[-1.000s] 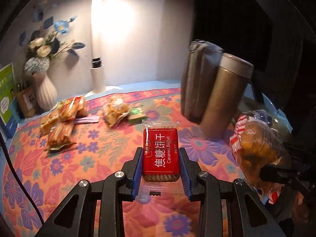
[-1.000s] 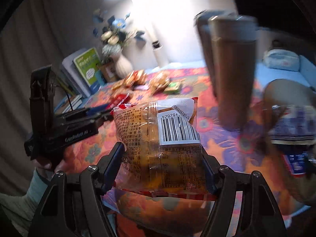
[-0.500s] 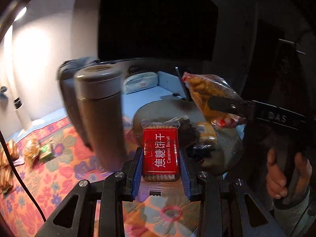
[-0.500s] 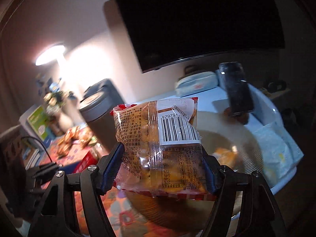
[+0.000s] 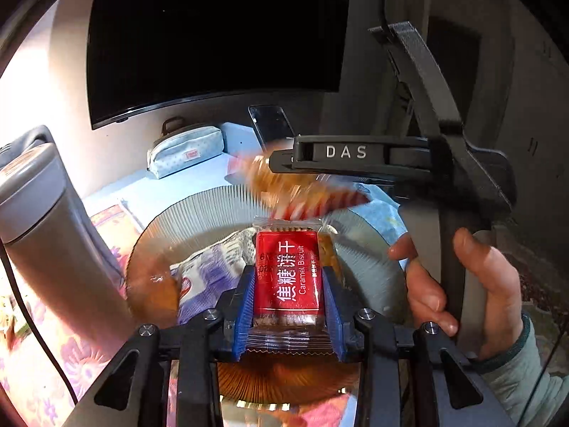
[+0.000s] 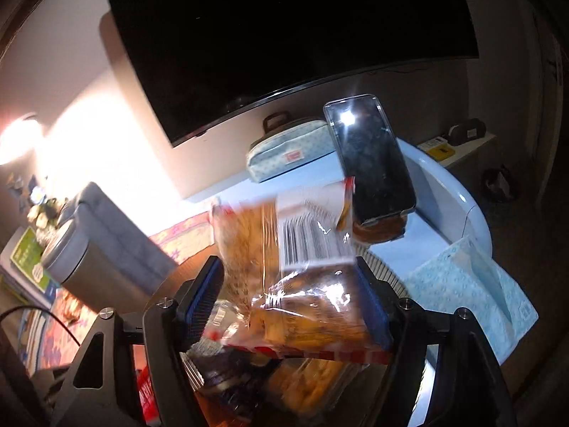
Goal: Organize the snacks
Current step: 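Carry both packs to the glass plate and open both grippers over it, then move both grippers back toward the snacks on the blanket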
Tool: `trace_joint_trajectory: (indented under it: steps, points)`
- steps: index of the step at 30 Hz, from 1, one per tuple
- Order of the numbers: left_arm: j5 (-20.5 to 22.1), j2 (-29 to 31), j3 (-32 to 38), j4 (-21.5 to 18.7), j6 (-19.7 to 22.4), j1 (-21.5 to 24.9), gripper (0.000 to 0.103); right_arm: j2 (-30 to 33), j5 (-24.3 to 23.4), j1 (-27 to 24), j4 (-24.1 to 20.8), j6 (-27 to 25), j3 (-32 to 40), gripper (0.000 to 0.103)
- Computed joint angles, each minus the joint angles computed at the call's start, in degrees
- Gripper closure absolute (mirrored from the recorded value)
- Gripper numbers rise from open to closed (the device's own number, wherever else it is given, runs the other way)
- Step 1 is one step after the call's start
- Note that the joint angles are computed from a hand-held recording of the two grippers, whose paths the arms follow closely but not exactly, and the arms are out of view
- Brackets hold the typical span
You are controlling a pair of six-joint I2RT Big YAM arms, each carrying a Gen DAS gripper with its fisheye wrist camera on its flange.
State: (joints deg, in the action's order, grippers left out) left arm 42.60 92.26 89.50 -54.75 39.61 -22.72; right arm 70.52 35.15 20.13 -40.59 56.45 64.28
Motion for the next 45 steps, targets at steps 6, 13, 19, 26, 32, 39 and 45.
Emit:
trace_joint_trajectory:
  steps: [6, 13, 19, 26, 32, 39, 45]
  points:
    - [-1.7, -1.5, -3.0, 3.9, 0.7, -0.3, 0.037, -2.2, -0.7, 0.5, 1.5, 0.6, -2.6, 0.030]
    - [-1.1, -1.8, -3.0, 2.6, 1.7, 1.7, 0.037, -2.6, -1.2, 3.7, 1.4, 0.3, -2.2, 0.030]
    - [0.9, -2.2, -3.5, 1.7, 2.8, 6.6, 0.037, -2.4, 1.7, 9.5, 2.8, -2.9, 0.0, 0.028]
    - [1.3, 0.9, -0.1, -1.0, -0.6, 14.4, 0.037, 2.1, -0.7, 14.0, 6.5, -7.7, 4.5, 0.024]
    - [1.8, 5.1, 4.9, -0.7, -4.6, 21.9, 0.037, 9.8, -4.6, 16.0, 7.1, -12.0, 11.8, 0.024]
    - [1.6, 12.3, 13.8, 0.6, -11.2, 29.0, 0.037, 21.3, -13.9, 16.1, 5.4, -17.3, 23.9, 0.024]
    - [-1.3, 19.1, 23.6, 2.1, -15.6, 32.5, 0.037, 33.4, -19.5, 16.2, -1.4, -20.3, 38.6, 0.024]
